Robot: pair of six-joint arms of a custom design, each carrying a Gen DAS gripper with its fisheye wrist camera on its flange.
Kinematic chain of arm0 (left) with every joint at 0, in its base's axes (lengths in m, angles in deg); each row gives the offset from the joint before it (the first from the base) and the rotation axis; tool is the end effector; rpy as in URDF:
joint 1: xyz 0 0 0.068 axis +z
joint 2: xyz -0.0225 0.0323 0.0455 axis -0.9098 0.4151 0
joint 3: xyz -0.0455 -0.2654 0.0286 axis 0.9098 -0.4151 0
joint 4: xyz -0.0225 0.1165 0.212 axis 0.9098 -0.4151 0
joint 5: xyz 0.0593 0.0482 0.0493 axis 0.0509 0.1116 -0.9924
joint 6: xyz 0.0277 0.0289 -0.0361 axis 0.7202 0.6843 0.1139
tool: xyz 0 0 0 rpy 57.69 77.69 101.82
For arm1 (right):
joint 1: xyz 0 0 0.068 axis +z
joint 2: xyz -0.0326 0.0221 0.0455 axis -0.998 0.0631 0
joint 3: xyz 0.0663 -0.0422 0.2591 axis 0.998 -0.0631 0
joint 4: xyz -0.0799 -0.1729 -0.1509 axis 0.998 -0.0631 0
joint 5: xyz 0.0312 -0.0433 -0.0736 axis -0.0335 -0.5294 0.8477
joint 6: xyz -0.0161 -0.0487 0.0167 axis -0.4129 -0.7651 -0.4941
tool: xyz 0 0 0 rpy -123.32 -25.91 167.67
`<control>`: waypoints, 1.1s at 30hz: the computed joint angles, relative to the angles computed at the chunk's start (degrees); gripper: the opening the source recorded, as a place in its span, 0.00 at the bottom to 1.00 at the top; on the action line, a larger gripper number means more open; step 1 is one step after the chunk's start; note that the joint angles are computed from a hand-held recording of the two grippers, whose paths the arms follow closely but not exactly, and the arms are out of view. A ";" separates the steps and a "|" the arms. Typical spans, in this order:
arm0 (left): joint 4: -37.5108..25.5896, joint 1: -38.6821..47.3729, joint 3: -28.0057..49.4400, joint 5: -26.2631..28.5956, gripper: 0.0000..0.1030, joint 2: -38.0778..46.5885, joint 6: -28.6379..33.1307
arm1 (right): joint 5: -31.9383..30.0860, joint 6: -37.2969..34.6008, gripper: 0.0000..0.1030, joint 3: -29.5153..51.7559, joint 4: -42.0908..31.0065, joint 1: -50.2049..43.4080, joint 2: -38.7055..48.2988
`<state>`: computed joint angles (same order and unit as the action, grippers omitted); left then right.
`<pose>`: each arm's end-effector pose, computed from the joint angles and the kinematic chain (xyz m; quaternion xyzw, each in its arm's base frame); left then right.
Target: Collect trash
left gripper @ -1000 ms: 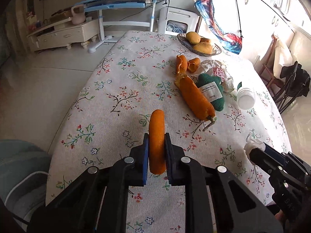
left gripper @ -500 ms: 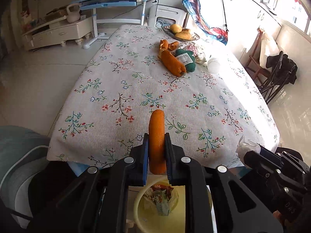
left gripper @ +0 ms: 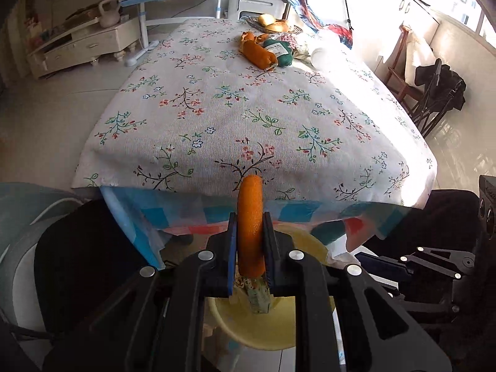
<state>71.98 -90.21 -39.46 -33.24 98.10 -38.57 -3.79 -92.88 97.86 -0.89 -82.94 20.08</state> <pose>0.1970 -0.0830 0.0527 -0.0772 0.9550 -0.0406 0.2835 0.2164 0.0283 0.0638 -0.2325 0.9350 0.1888 0.1900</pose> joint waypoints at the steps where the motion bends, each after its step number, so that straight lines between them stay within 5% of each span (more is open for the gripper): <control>1: 0.48 -0.81 -0.57 -0.26 0.15 0.24 -0.54 | 0.11 -0.09 0.25 -0.05 -0.07 -0.05 0.14; 6: 1.49 -4.10 -2.25 -1.33 0.15 0.61 -2.64 | -0.25 -0.72 0.27 -0.81 -0.55 -1.17 -0.47; 12: 0.79 -7.68 -2.74 -2.10 0.17 1.30 -4.44 | 0.60 1.13 0.43 -2.21 1.74 -2.30 -1.46; 22: -4.80 -12.01 -4.20 -7.78 0.36 -5.72 -7.55 | -1.77 5.13 0.59 -3.58 4.07 -8.24 -4.30; 33: -14.14 -17.78 -4.35 -17.05 0.57 -14.68 -11.15 | -2.01 6.13 0.65 -6.57 6.27 -8.28 -8.43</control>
